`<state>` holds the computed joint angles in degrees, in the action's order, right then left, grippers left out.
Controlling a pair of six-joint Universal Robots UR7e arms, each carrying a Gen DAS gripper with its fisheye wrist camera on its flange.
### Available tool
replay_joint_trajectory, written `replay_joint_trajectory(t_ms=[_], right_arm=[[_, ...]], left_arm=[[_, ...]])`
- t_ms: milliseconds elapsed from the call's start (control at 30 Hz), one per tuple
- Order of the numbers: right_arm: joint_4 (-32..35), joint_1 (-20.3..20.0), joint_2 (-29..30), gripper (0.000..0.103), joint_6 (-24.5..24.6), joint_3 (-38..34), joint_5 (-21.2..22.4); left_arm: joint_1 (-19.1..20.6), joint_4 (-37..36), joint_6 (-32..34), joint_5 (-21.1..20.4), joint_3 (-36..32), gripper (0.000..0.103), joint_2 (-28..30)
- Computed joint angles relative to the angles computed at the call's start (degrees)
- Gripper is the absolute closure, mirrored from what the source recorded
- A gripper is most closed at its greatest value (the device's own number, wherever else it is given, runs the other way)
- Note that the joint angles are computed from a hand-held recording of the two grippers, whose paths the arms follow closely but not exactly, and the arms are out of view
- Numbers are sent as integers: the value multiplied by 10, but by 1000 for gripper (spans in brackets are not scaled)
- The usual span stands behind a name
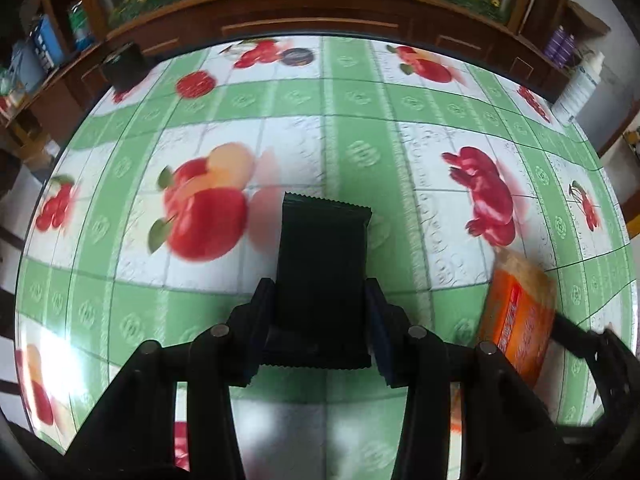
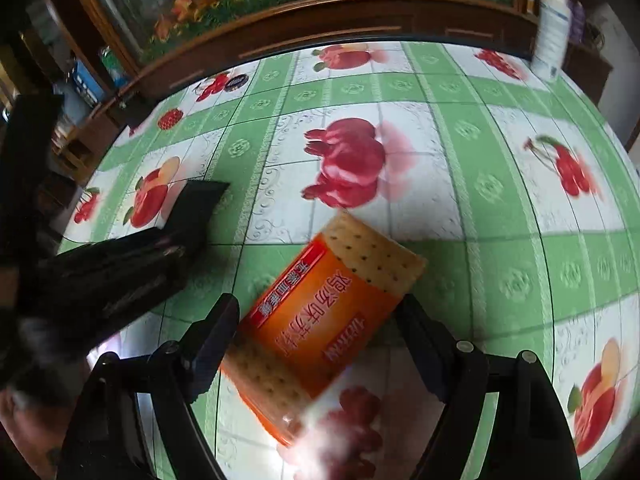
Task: Organize snacks
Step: 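Grasp dark green pack with left tool while right tool grasps orange cracker pack, then carry green pack and orange cracker pack into the foam box and release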
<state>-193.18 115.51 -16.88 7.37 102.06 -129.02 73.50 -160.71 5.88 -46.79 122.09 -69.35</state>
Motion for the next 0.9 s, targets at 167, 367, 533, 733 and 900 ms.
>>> replay_joint_trajectory(t_ms=[167, 367, 533, 733, 900], right_arm=[[13, 13, 19, 29, -62, -17, -27], [23, 36, 14, 47, -120, 18, -46], [-1, 53, -8, 48, -116, 94, -23], [-45, 75, -16, 48, -86, 167, 0], [-75, 98, -6, 47, -69, 193, 12]], left_arm=[[5, 16, -5, 0, 18, 56, -28], [8, 76, -35, -37, 51, 57, -88], [-2, 109, -52, -53, 107, 57, -151], [-23, 185, -84, -72, 186, 57, -266], [-40, 244, -100, -72, 248, 57, -381]])
